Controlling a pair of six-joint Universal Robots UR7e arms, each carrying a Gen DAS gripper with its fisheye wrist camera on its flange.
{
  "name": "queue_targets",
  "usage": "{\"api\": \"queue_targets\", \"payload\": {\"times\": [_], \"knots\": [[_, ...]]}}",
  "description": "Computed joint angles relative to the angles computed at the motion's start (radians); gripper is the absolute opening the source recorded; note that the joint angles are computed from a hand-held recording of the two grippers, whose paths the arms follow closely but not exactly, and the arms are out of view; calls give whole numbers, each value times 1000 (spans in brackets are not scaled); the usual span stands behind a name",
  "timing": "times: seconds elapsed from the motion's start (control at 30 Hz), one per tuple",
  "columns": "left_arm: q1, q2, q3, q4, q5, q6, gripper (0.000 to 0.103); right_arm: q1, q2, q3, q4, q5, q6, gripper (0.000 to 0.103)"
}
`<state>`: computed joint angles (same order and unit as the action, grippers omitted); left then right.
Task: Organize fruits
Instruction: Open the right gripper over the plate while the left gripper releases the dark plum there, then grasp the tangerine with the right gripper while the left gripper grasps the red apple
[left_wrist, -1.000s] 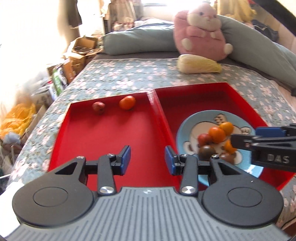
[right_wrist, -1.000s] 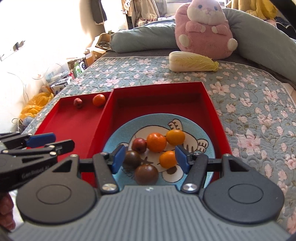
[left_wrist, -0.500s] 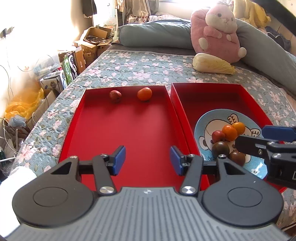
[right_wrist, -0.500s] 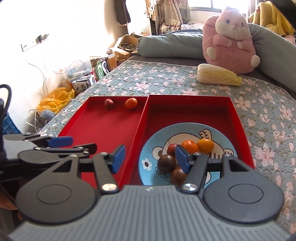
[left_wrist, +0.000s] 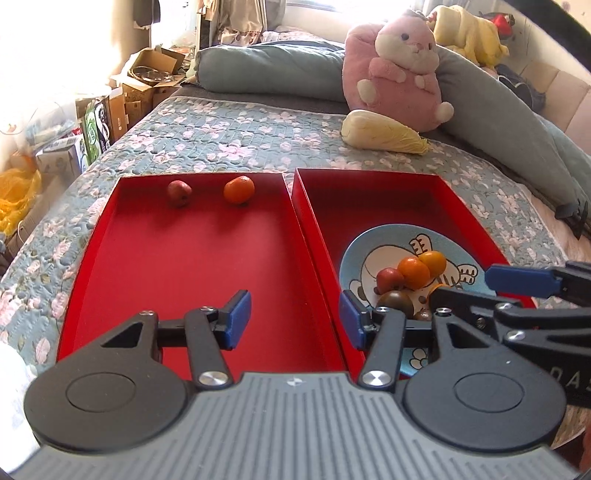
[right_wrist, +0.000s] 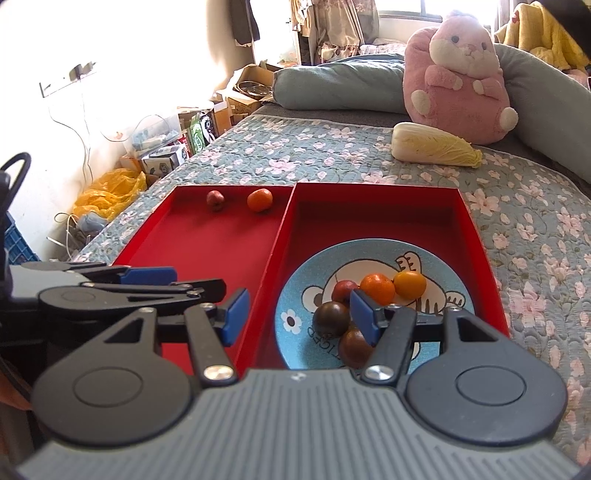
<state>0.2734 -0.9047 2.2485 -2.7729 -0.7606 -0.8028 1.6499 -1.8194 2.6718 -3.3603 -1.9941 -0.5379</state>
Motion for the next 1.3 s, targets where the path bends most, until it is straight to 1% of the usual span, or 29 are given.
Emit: {"api": "queue_targets", "payload": {"times": [0.2,0.37,0.5,0.6,0.63,0.77,0.87,1.0,1.03,1.1,1.13,1.2,1.23,1.3], "knots": [[23,21,-4,-68,-49,57,59,14,3,-6,-11,-37,-1,63],[40,35,-13,-71,-89,84,59,32,23,-15,-23,-79,-1,63],[57,49,-9,-140,-142,137,59,51,36,-25,-23,-114,0,63],[72,58,-6,-204,-204,177,59,72,52,-34,-27,-145,-2,63],[74,60,-6,-209,-215,183,59,79,56,-37,-28,-152,-1,63],[78,67,-12,-203,-226,198,59,101,83,-54,-41,-178,-1,63],[89,66,-10,-228,-260,208,59,117,109,-67,-51,-194,1,63],[91,67,-10,-233,-269,226,59,136,150,-85,-59,-210,2,63],[89,65,-8,-229,-261,222,59,140,161,-90,-62,-212,2,63],[83,58,-5,-212,-223,192,59,146,185,-98,-69,-213,3,64],[77,51,-4,-185,-181,160,59,147,197,-104,-69,-211,3,64],[73,28,-8,-95,-73,90,59,148,233,-124,-73,-201,3,64],[82,12,-13,-45,-27,64,59,147,254,-136,-81,-191,-2,64],[121,-23,-27,12,34,33,59,146,299,-162,-105,-167,-16,64]]}}
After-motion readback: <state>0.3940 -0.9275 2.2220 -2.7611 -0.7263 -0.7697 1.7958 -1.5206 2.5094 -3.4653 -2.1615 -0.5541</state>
